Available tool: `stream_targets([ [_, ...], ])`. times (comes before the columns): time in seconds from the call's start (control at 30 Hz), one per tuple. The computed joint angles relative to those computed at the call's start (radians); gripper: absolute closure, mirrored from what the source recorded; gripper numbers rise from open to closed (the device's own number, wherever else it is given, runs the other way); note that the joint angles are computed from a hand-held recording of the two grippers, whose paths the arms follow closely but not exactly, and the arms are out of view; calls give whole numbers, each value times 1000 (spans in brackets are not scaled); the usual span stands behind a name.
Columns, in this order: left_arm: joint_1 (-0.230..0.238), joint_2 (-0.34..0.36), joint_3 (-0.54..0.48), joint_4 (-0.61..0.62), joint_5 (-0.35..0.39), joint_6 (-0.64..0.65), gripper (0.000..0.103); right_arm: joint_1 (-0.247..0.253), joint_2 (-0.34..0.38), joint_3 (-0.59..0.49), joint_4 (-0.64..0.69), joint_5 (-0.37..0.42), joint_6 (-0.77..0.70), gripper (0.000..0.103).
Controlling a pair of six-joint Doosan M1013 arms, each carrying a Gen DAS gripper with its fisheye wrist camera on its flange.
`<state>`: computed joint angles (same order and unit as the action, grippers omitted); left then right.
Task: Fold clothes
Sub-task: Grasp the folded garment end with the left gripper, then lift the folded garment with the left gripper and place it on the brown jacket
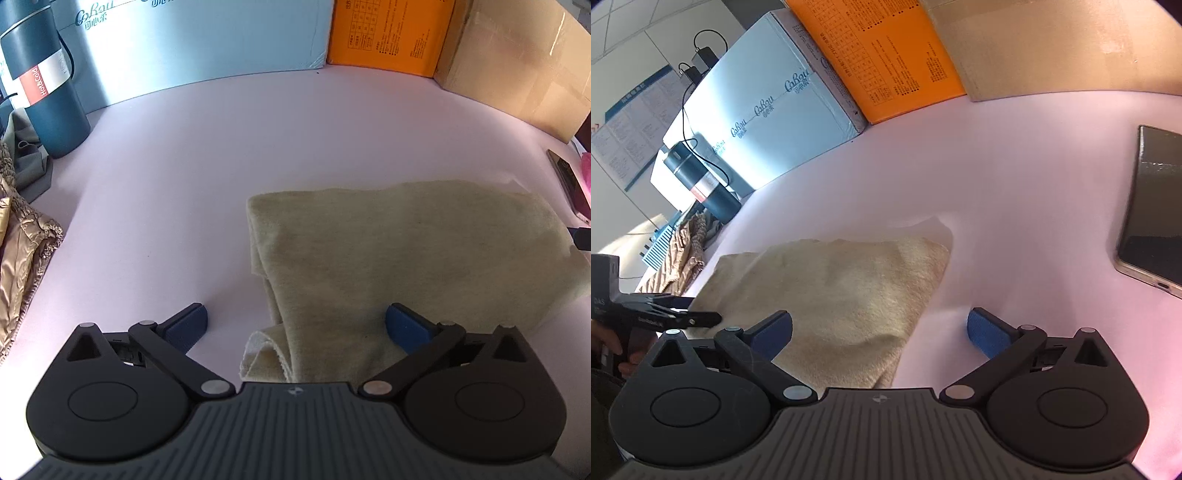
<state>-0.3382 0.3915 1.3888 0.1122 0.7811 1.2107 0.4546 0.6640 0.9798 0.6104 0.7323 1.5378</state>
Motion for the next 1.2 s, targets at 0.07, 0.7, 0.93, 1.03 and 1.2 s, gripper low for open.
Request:
stream_targets([
  [0.07, 2, 6, -7, -4, -3, -15, 0, -12, 6, 14, 113, -30, -50, 0],
  [0.7, 19, -33, 61, -173, -151, 40, 91, -49, 24, 34, 393, 59, 35, 91],
  [0.93, 13, -36, 50, -168, -160, 64, 95, -34, 5, 65, 457, -32, 23, 91],
  [1.03, 8, -38, 43, -155, -166, 72, 95, -29, 3, 56, 486, -42, -15, 91],
  [1.2, 6, -52, 49, -130, -179, 73, 95, -22, 7, 29, 506, -45, -52, 91],
])
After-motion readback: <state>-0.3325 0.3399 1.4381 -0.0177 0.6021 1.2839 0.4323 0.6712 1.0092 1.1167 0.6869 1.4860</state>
